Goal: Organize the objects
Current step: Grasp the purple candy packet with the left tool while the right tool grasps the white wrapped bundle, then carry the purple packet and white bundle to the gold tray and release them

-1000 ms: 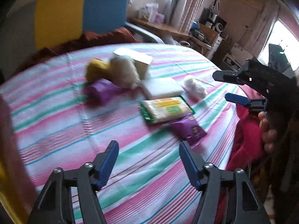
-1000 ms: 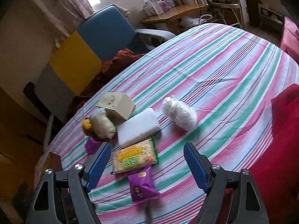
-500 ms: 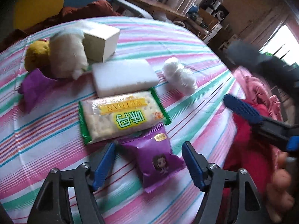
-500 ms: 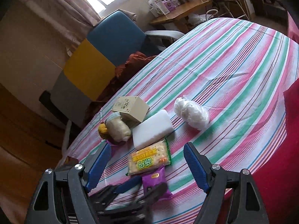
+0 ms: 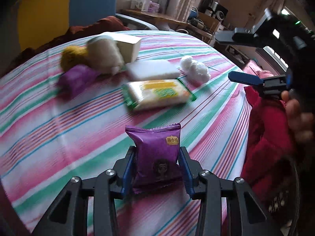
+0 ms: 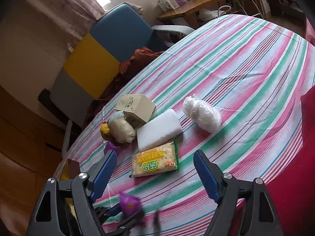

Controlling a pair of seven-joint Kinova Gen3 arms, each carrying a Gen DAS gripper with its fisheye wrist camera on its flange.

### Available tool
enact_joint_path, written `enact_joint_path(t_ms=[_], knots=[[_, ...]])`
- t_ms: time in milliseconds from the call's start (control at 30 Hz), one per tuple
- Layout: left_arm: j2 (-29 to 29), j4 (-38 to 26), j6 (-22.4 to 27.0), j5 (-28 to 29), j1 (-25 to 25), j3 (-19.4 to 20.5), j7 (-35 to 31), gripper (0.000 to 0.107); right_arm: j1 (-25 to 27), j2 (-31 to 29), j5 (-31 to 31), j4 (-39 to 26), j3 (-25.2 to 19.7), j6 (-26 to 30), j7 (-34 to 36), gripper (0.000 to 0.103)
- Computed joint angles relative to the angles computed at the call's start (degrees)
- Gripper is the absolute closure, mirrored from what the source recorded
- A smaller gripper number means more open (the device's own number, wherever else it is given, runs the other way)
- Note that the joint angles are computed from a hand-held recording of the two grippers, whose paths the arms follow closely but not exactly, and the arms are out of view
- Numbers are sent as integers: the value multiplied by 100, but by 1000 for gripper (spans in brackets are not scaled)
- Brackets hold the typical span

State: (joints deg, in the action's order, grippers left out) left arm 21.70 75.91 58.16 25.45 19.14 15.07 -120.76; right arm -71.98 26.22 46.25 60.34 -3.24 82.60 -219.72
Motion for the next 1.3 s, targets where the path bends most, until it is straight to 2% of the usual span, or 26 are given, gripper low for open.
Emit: enact_joint_path(t_ms=[100, 200, 300, 433, 567, 633, 700, 733, 800, 833, 867, 933, 1100, 1233, 1300], knots=[[-204, 305, -22, 212, -276, -25, -207, 64, 42, 46, -130, -124, -8, 89, 86, 22], [-395, 596, -72, 385, -467, -68, -428, 64, 98, 178, -762, -535, 264, 246, 628, 22], [-559, 836, -116, 551, -630, -124, -665, 64, 281, 489, -1314, -1313, 401, 889, 1328, 22], [-615, 928, -116, 660, -683, -179, -742, 64, 631, 880, -1501, -2208, 355, 1821, 2260, 22], [-624, 975, -170, 714, -674, -194, -754, 63, 1380, 1304, -1952, -3035, -107, 2670, 3192, 23], [-620, 990, -186, 738, -674, -194, -763, 63, 1675, 1403, -2342, -3097, -99, 2768, 3552, 25], [-616, 1006, -183, 780, -694, -197, -773, 63, 1922, 1306, -2804, -2778, -78, 2495, 3575, 31], [-610, 1006, -184, 787, -695, -199, -770, 62, 2052, 1205, -2964, -2516, -98, 2262, 3504, 39], [-610, 1005, -194, 766, -683, -204, -756, 62, 2042, 1119, -3198, -2255, 177, 2043, 3564, 48], [-615, 1010, -207, 756, -675, -205, -750, 62, 2032, 1140, -3261, -2255, 262, 2048, 3614, 60], [-623, 1019, -226, 749, -670, -205, -753, 62, 2020, 1129, -3258, -2213, 271, 1992, 3611, 68], [-643, 1048, -262, 742, -672, -200, -804, 63, 1875, 1133, -3085, -2288, 340, 2025, 3588, 71], [-674, 1113, -302, 820, -716, -196, -930, 65, 1280, 1565, -2468, -3456, 677, 2869, 4050, 73], [-749, 1118, -287, 745, -700, -237, -870, 65, 860, 1676, -2106, -3941, 910, 2835, 4259, 73], [-806, 1121, -247, 760, -738, -275, -789, 65, 741, 1892, -2037, -4468, 992, 2845, 4486, 73]])
